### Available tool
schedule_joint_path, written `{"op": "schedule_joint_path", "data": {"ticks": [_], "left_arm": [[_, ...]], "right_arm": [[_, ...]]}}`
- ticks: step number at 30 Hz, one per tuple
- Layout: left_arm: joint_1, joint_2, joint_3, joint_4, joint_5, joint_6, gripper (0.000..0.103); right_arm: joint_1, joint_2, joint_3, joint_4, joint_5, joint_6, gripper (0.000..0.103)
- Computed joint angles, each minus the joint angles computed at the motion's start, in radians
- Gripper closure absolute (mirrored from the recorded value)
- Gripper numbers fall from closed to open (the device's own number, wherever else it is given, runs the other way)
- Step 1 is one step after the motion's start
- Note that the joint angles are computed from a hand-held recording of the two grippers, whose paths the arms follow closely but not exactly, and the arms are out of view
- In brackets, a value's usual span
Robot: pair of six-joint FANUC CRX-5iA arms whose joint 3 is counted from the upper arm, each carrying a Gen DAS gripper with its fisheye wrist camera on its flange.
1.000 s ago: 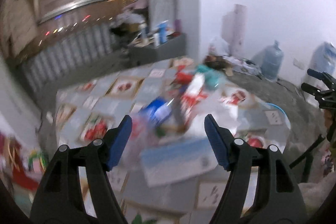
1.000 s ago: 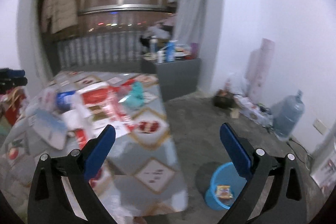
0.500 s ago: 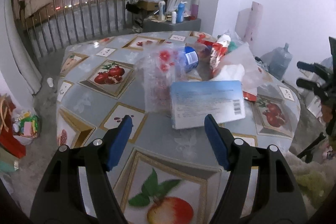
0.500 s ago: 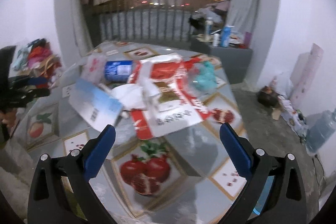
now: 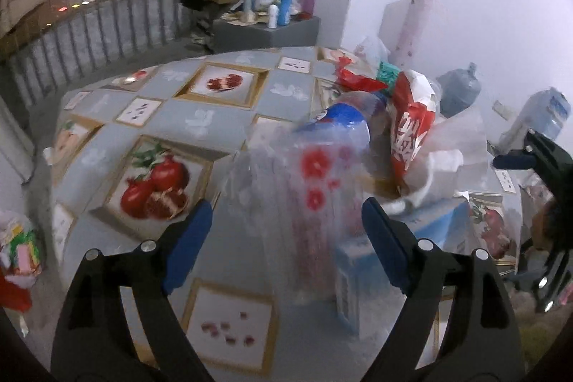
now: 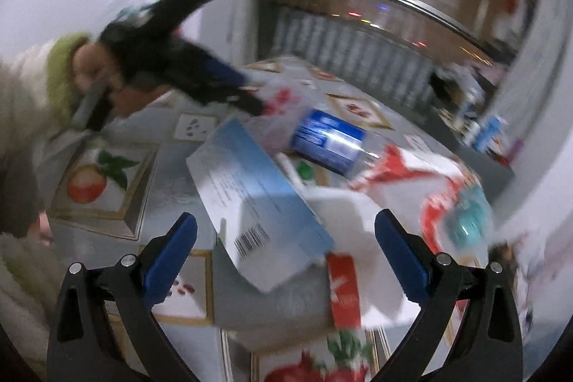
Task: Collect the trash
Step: 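Grasp the clear plastic bag with the left gripper while the right gripper grasps the white-blue box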
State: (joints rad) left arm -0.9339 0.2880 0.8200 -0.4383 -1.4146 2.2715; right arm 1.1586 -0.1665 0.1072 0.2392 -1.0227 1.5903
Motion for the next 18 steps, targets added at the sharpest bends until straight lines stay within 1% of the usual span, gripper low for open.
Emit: {"op": "schedule_joint_path", "data": {"ticks": [1, 2, 4, 6, 7, 9, 11, 12, 15, 17, 18], "left_arm": [[0.012, -0.002, -0.011, 0.020, 0.014, -0.017, 0.024], [0.022, 0.000, -0.014, 0.037, 0.018, -0.034, 0.028], [0.040, 0.010, -0.013, 0.071, 0.009, -0.067, 0.033], [0.045, 0.012, -0.020, 0.085, 0.005, -0.075, 0.041], [0.046, 0.009, -0.027, 0.088, 0.007, -0.073, 0.042], [0.049, 0.004, -0.040, 0.099, 0.010, -0.067, 0.050], [0.051, -0.003, -0.053, 0.102, 0.016, -0.059, 0.055], [0.053, -0.005, -0.058, 0.105, 0.018, -0.056, 0.060], [0.053, -0.011, -0.068, 0.105, 0.019, -0.049, 0.069], [0.047, -0.010, -0.063, 0.095, 0.014, -0.052, 0.071], [0.045, -0.009, -0.059, 0.092, 0.012, -0.057, 0.074]], "right_arm": [[-0.002, 0.011, 0.011, -0.012, -0.004, 0.029, 0.007], [-0.003, 0.025, 0.023, -0.023, -0.011, 0.065, 0.007], [-0.003, 0.044, 0.040, -0.038, -0.025, 0.121, 0.007], [0.004, 0.059, 0.049, -0.036, -0.036, 0.156, 0.007], [0.006, 0.067, 0.053, -0.037, -0.045, 0.176, 0.007], [0.006, 0.076, 0.058, -0.037, -0.054, 0.199, 0.007], [0.010, 0.085, 0.059, -0.029, -0.059, 0.208, 0.007], [0.013, 0.086, 0.058, -0.024, -0.061, 0.210, 0.007], [0.014, 0.093, 0.068, -0.033, -0.080, 0.226, 0.007], [0.020, 0.095, 0.068, -0.030, -0.089, 0.230, 0.007], [0.024, 0.096, 0.066, -0.026, -0.092, 0.231, 0.008]]}}
